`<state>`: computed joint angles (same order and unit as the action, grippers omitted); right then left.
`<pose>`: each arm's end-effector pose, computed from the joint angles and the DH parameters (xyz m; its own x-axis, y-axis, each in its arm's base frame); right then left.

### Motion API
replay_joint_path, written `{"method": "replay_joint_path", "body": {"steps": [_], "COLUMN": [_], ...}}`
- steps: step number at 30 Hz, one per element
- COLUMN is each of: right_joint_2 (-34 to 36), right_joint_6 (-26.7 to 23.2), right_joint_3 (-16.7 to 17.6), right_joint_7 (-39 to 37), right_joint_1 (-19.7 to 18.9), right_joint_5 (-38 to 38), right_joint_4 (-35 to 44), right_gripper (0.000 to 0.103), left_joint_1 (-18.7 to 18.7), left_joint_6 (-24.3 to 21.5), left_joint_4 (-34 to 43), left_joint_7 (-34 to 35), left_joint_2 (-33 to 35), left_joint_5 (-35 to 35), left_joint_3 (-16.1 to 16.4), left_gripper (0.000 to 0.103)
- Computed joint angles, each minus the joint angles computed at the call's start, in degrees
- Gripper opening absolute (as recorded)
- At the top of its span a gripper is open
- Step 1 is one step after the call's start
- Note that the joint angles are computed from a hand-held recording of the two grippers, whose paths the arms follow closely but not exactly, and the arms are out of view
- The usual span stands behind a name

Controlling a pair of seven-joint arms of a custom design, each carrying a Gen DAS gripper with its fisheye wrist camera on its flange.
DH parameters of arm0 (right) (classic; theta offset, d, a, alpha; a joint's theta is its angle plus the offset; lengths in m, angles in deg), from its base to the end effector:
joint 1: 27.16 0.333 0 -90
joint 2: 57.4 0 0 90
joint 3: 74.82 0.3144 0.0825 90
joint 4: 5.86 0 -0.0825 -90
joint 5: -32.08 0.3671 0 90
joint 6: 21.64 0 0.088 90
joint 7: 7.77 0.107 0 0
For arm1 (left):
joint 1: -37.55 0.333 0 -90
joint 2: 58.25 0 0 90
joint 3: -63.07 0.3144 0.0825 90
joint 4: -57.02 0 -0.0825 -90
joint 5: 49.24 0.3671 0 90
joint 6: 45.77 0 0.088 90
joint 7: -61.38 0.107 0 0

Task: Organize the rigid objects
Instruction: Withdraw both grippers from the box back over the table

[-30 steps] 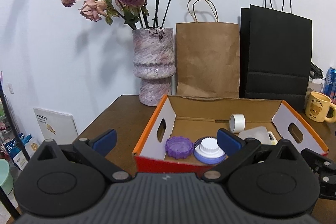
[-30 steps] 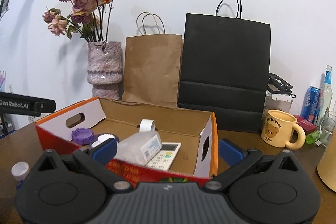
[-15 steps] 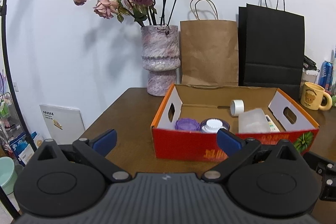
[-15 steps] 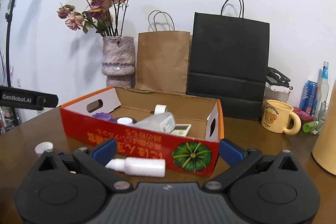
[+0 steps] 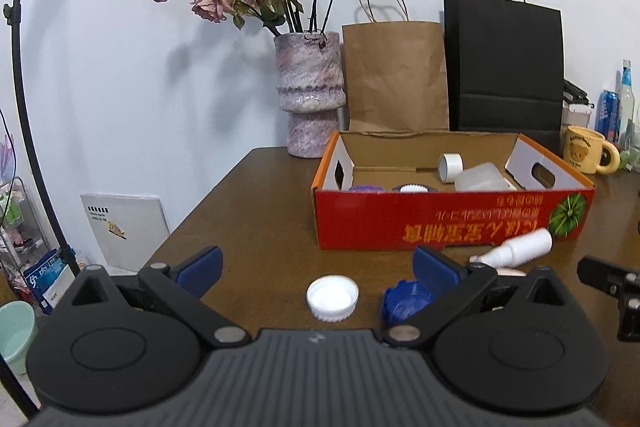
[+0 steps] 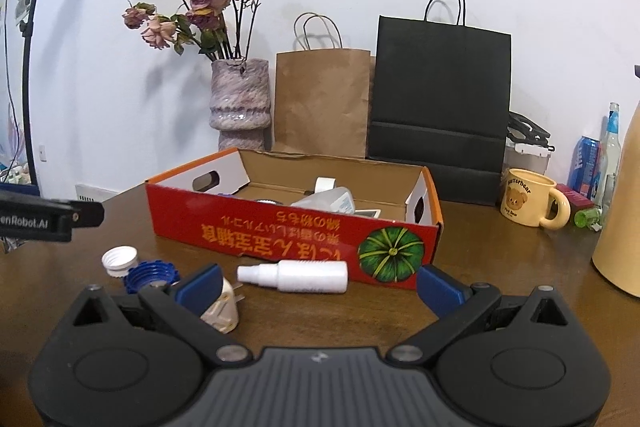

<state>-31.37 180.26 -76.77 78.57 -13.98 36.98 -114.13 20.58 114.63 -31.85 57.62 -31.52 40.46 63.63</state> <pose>0.6532 0.1228 0.4225 0.1633 -0.9865 0.0128 -0.3743 -0.0739 -0.9244 0.6573 -0.2438 0.4362 0.0524 -0.9950 -0.0852 -0.4121 0.0561 -0.9094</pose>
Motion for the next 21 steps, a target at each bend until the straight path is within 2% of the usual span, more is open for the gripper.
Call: {"method": "replay_joint_path", "body": {"steps": [6,11,17,21], "right_joint_2": [-0.77,-1.34,-0.59,0.72], "right_joint_6": [0.69,-0.17,-3.49,-6.58], "right_joint_3": [-3.09,0.23,0.10,0.77], "right_joint_7": [-2.90,-2.03,-2.32,-2.70], "right_joint_1": [4.61,2.07,2.97,2.71], "right_joint_5": [4.20,2.03,0.89,-1.17], "right_joint_4": [-1.49,-2.03,-0.32,2.27], "right_gripper": [0.103,0.103,0.102,0.096], "left_joint_1": [1.50,2.87,3.84,4.11], "left_joint_6": [2.17,2.11,1.77,1.52], "left_joint_4": [-2.37,-3.36,-4.02,-4.15], "left_joint_7": [-4.25,-5.29,-5.52,-5.17], "left_joint_2": [-1.57,-2.08,-2.55,-2.51], "left_joint_5": [4.00,4.52,4.19,3.35], "left_joint_3": [-0.21,-1.08,-1.57,-1.64], "left_gripper": [0.103,0.103,0.103,0.103]}}
